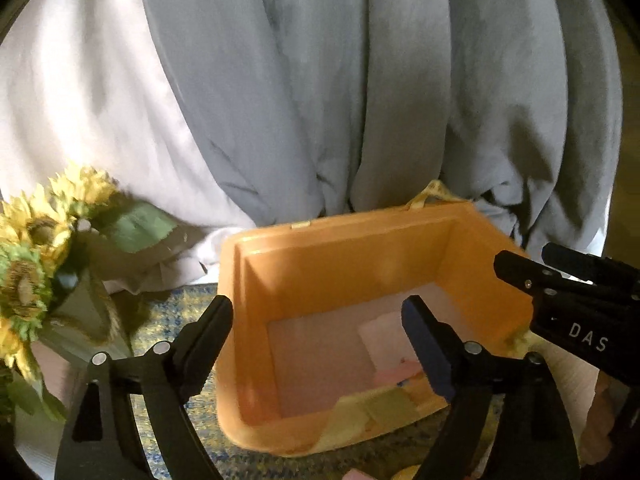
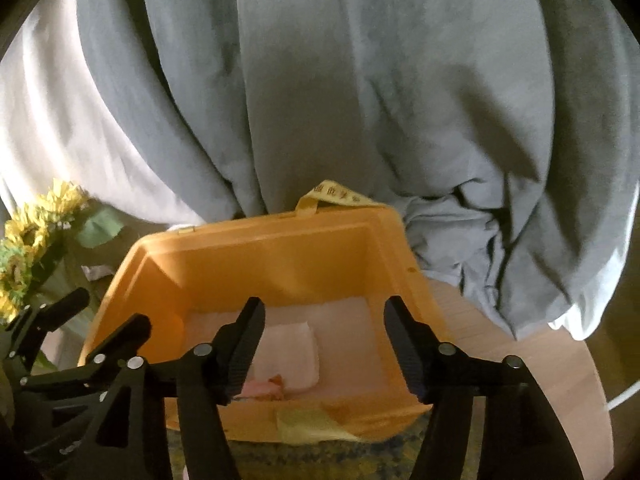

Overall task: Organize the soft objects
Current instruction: 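Move both tools back toward the remaining soft items on the cloth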

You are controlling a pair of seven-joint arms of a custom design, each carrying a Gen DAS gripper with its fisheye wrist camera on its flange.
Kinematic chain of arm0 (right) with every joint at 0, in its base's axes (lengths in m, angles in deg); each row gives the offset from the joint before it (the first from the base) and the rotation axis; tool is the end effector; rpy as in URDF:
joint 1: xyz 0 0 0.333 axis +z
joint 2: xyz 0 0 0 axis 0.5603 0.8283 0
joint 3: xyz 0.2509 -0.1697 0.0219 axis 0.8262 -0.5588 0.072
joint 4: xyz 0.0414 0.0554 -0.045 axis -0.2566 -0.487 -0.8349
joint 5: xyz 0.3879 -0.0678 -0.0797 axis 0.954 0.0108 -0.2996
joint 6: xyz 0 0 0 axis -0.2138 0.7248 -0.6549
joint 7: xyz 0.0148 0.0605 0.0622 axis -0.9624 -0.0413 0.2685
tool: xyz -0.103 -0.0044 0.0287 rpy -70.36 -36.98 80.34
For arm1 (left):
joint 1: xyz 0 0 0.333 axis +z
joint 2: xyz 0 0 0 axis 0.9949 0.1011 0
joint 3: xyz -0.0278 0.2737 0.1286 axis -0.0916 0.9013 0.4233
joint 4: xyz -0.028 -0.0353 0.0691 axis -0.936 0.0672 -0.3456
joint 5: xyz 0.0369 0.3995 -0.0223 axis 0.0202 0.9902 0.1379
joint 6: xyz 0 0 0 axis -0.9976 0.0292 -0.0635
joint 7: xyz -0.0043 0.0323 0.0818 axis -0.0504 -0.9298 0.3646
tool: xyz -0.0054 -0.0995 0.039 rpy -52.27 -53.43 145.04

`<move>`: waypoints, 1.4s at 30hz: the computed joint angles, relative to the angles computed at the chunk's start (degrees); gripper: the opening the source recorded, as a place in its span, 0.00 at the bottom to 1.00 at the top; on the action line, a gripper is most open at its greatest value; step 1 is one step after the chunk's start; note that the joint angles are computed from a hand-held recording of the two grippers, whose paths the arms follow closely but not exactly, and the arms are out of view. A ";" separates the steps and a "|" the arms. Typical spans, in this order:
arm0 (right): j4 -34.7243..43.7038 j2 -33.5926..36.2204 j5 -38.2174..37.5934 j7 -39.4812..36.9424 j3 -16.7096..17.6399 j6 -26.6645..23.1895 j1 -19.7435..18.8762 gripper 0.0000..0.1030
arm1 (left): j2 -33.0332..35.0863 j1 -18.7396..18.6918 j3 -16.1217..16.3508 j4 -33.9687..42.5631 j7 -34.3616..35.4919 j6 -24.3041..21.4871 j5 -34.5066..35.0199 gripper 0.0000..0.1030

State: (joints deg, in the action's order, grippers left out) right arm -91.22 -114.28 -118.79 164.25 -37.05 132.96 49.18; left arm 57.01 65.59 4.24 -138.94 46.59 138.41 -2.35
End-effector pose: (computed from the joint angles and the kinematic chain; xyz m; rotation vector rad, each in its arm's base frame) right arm 0.3793 0.2688 0.5685 -1.2754 2.0455 -0.9309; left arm 0.4446 -0.3632 0.5744 -1.1493 2.1393 -1.0981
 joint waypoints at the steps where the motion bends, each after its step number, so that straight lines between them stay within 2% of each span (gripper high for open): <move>1: -0.03 -0.60 -0.25 0.42 0.40 -0.55 0.03 0.66 | -1.00 -0.24 0.20 -0.84 0.29 0.72 -0.52 0.85; 8: -0.32 -6.15 -2.19 3.21 4.48 -6.33 0.35 0.73 | -8.85 -1.64 1.14 -7.25 2.74 5.11 -4.53 0.88; 11: -0.30 -8.37 -3.00 3.98 6.38 -9.66 0.67 0.76 | -11.88 -3.34 2.16 -9.57 5.07 5.65 -7.20 0.89; 16: -0.27 -11.81 -3.47 4.37 9.43 -15.65 1.70 0.81 | -17.48 -4.35 1.97 -14.10 7.23 6.53 -8.94 0.89; 24: -0.58 -15.62 -1.93 5.98 13.77 -24.41 4.26 0.85 | -26.02 -5.91 1.42 -20.46 6.73 4.74 -11.36 0.90; 35: 0.34 -16.62 1.97 10.86 17.90 -32.90 8.15 0.86 | -36.90 -7.44 0.43 -28.26 4.52 0.79 -11.88 0.90; 42: 3.21 -13.78 3.43 15.39 21.41 -39.61 9.77 0.86 | -43.36 -6.74 -1.22 -33.83 3.63 2.74 -9.80 0.94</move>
State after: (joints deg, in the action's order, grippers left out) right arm -88.01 -128.06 -115.36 179.64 -15.64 93.35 58.95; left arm 13.65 58.85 3.02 -172.77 50.23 141.15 -12.15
